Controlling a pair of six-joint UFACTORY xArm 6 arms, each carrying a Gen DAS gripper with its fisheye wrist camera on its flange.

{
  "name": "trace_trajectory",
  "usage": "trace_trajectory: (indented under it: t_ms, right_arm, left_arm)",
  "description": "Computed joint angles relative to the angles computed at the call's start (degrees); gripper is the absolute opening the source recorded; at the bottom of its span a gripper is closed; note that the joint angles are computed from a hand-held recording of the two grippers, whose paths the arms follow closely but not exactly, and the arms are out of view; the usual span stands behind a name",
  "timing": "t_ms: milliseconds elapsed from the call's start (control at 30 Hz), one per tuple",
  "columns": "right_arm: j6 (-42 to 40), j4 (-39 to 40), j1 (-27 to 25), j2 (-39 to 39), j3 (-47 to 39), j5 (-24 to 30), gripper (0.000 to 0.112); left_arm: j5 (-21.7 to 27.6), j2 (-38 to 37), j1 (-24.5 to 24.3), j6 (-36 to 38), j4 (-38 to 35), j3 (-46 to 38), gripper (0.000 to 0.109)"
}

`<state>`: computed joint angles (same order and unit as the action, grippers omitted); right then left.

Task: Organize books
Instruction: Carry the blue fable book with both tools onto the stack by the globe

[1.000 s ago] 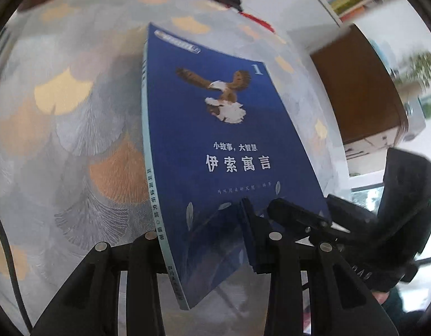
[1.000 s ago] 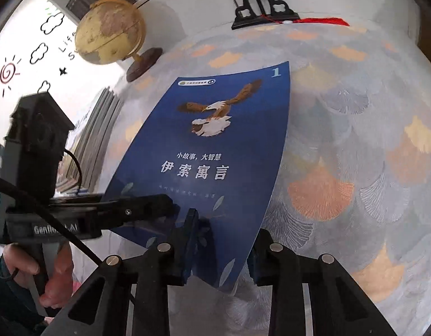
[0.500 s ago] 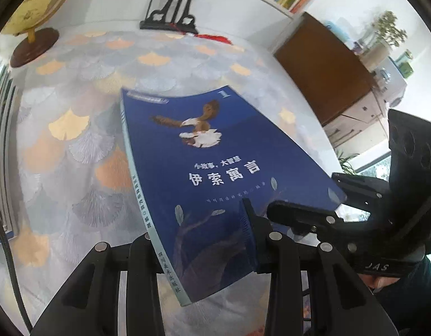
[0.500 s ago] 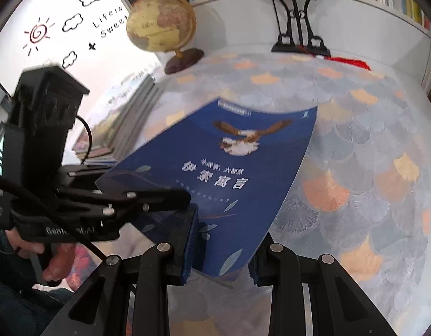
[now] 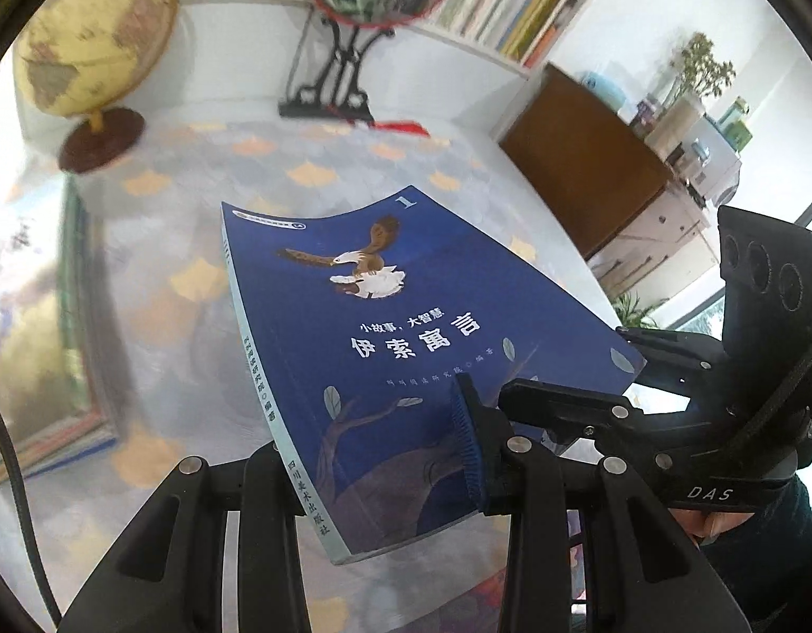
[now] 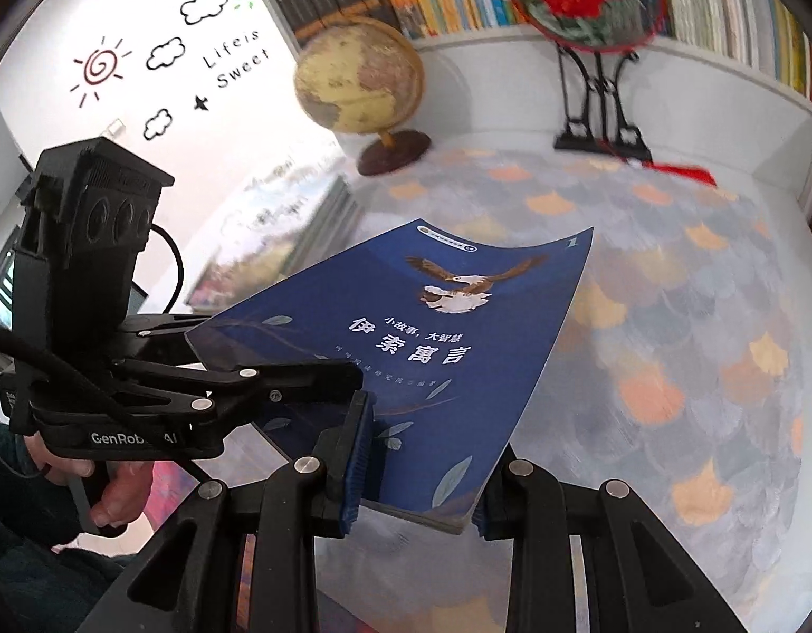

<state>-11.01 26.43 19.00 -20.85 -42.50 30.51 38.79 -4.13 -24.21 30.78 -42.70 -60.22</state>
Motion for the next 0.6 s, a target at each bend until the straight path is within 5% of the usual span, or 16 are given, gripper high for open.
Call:
trace_trajectory:
  t_ms: [333, 600]
  right_arm:
    - [7.8, -7.83, 10.42, 11.83, -15.03, -5.53, 0.031]
    - [11.65, -11.98, 16.74, 28.2, -33.46, -3.43, 0.031]
  left_arm:
    - [0.62, -7.54, 13.34, 6.54, -4.81, 3.39, 0.033]
    - [3.16, -5.27, 24.67, 11.55, -7.55, 1.55, 0.033]
